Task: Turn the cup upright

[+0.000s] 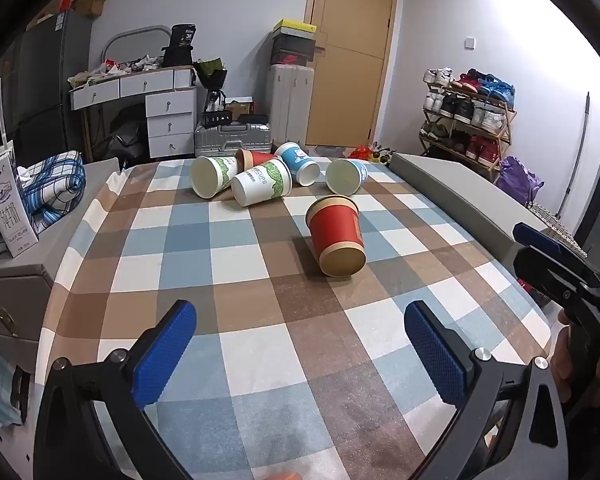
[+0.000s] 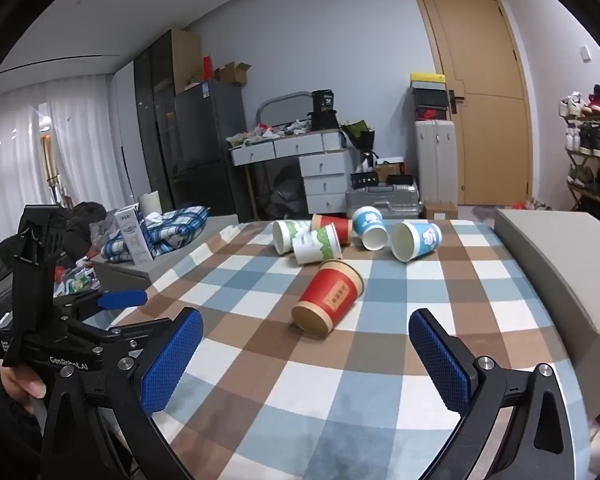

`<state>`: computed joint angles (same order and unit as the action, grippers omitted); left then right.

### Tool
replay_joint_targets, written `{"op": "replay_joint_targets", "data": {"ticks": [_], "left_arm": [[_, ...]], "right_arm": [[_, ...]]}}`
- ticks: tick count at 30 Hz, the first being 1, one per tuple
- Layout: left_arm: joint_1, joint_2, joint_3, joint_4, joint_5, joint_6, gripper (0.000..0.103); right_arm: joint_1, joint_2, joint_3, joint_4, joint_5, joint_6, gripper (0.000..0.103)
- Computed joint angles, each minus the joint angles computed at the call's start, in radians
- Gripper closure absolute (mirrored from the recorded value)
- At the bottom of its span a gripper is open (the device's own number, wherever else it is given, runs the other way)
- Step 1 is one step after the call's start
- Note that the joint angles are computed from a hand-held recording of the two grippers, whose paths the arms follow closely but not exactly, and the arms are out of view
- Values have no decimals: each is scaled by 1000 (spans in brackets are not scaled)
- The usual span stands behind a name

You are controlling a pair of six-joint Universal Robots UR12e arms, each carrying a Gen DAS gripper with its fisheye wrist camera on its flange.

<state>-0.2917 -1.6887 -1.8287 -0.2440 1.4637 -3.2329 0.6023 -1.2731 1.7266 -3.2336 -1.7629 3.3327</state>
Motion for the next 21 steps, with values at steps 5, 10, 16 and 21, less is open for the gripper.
{"op": "replay_joint_targets", "data": {"ticks": [5, 10, 16, 21], "left_arm": [[0, 0, 0, 0, -1, -1, 2], [-1, 0, 0, 0, 5, 3, 2], [-1, 0, 0, -1, 6, 4, 2], [-1, 0, 0, 0, 6, 5, 2]], "right_arm": [[5, 1, 3, -20, -10, 0, 0], [0, 0, 1, -4, -4, 14, 0], [4, 0, -4, 5, -9, 15, 0], [-1, 0, -3, 6, 1, 23, 0]]}}
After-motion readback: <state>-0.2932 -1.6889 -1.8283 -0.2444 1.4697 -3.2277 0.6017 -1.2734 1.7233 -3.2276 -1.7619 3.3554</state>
